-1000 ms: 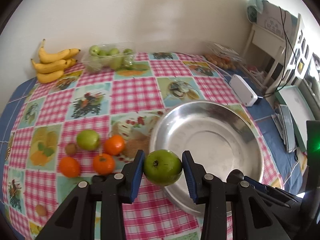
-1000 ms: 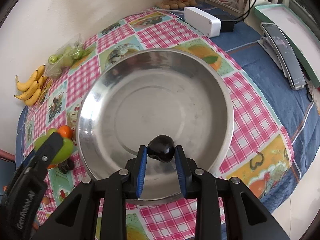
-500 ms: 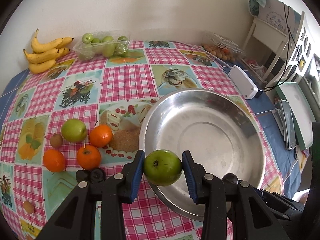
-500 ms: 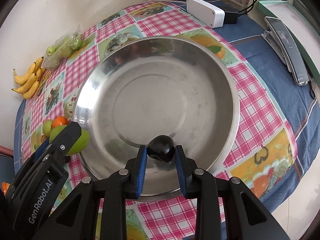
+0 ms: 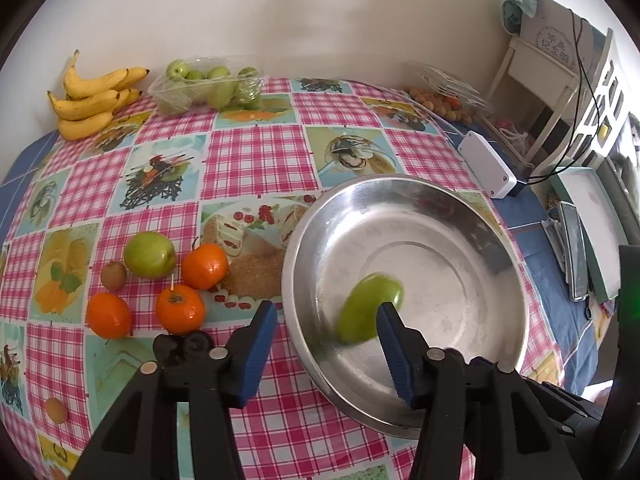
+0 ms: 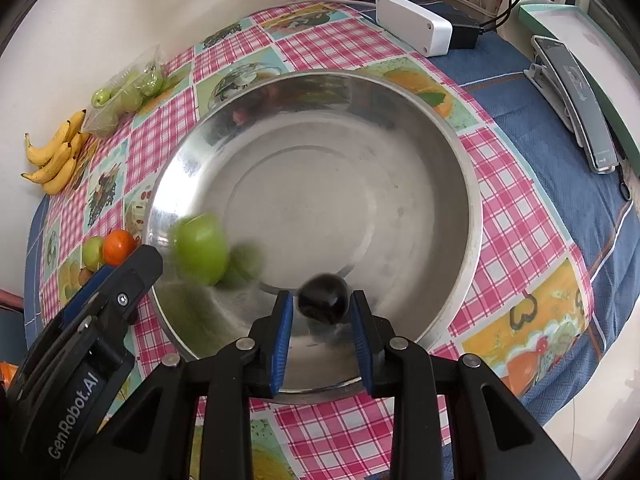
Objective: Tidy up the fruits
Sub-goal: 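Carry the plum over the steel bowl and release while the left tool drops the mango in, then withdraw both open tools from the steel bowl back toward the loose fruit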
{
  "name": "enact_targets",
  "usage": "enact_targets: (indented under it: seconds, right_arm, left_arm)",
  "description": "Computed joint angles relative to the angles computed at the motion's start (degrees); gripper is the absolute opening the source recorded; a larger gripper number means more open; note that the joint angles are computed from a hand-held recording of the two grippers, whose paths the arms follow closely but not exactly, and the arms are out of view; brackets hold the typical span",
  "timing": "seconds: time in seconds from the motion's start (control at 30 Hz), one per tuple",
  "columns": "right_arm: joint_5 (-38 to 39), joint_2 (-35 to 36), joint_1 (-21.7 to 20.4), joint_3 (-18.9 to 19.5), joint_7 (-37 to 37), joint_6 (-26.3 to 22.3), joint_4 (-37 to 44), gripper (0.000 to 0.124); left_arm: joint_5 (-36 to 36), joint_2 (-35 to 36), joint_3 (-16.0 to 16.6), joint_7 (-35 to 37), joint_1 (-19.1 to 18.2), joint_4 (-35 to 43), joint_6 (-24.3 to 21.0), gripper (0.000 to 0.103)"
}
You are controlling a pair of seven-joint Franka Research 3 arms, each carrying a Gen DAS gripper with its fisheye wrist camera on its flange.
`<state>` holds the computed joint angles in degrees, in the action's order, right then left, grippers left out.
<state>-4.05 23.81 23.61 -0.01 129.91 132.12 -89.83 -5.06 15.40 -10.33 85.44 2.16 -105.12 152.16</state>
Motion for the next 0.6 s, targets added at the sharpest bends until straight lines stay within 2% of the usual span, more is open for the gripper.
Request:
enact_targets:
  seconds: [0.1, 0.2, 0.3, 0.47, 0.6]
  right_arm:
    - [-0.99, -0.06, 0.35, -0.37, 0.55, 0.36, -0.02, 0.053]
    - [-1.16, -0.24, 0.33, -0.36, 0.67, 1.17, -0.29, 0.06]
    - [-2.21, -0.31, 0.65, -0.64, 1.11, 1.33, -0.24, 0.075]
    - [-3.31, -0.69, 0.92, -0.81, 1.73, 2.49, -0.75, 0.079]
    - [-4.78, -0.86, 1.33, -1.06, 2.28, 3.01, -0.88, 0.08]
  left_arm:
    - [0.6, -0.27, 0.58, -1.57, -0.11, -0.04, -0.14, 0.062]
    - [1.83, -0.59, 1.13, -2.95, -0.27, 0.01, -0.42, 0.065]
    - [4.95, -0.92, 2.32, -6.05, -0.94, -0.03, -0.73, 0.074]
    - [10.08, -1.02, 3.91, -11.56, -1.49, 0.54, -2.51, 0.083]
    - [14.56, -1.04, 5.04, -16.29, -1.84, 0.81, -4.18, 0.095]
